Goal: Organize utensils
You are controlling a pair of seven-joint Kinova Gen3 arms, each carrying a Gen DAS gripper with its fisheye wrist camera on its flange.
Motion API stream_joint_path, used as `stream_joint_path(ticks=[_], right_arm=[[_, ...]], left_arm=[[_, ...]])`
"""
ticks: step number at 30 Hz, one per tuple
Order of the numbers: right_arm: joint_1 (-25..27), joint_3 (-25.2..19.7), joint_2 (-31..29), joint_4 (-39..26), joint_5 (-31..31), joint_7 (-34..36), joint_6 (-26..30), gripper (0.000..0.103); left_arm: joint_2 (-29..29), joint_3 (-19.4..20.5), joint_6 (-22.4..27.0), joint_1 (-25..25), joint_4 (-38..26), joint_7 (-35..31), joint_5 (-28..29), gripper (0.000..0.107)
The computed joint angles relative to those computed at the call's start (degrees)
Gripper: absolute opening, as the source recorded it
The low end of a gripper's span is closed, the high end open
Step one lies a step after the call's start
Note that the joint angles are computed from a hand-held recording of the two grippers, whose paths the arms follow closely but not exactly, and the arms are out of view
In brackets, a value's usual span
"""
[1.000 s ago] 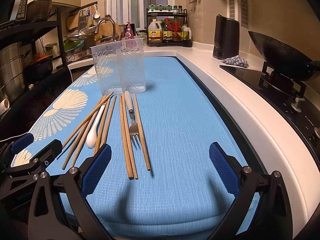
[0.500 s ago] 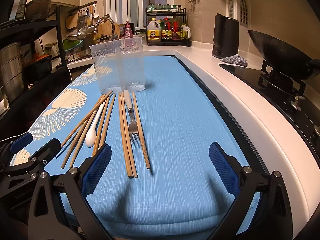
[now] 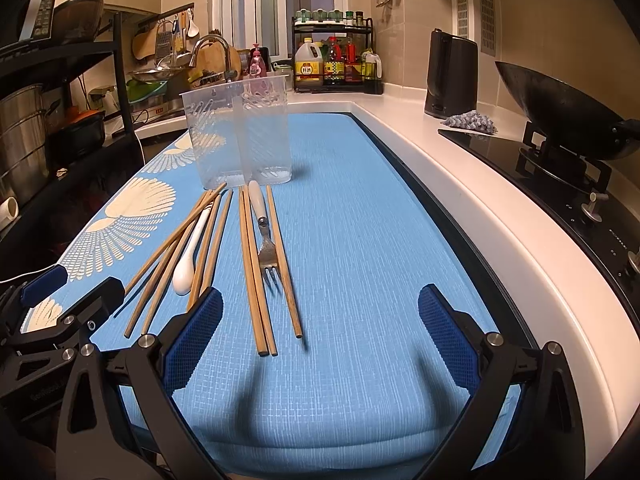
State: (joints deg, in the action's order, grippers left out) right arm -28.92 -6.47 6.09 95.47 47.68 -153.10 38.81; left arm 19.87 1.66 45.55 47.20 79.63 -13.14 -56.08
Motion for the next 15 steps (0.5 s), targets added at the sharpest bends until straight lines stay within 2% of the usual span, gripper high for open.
stream_joint_path(ticks=[15], right_arm=[[0.06,-0.03,0.00,0.04,-0.32,0.27,-0.17,0.096]], left_arm=[[0.09,0.06,-0.06,-0.15,-0.37,-0.67,0.64,0.095]])
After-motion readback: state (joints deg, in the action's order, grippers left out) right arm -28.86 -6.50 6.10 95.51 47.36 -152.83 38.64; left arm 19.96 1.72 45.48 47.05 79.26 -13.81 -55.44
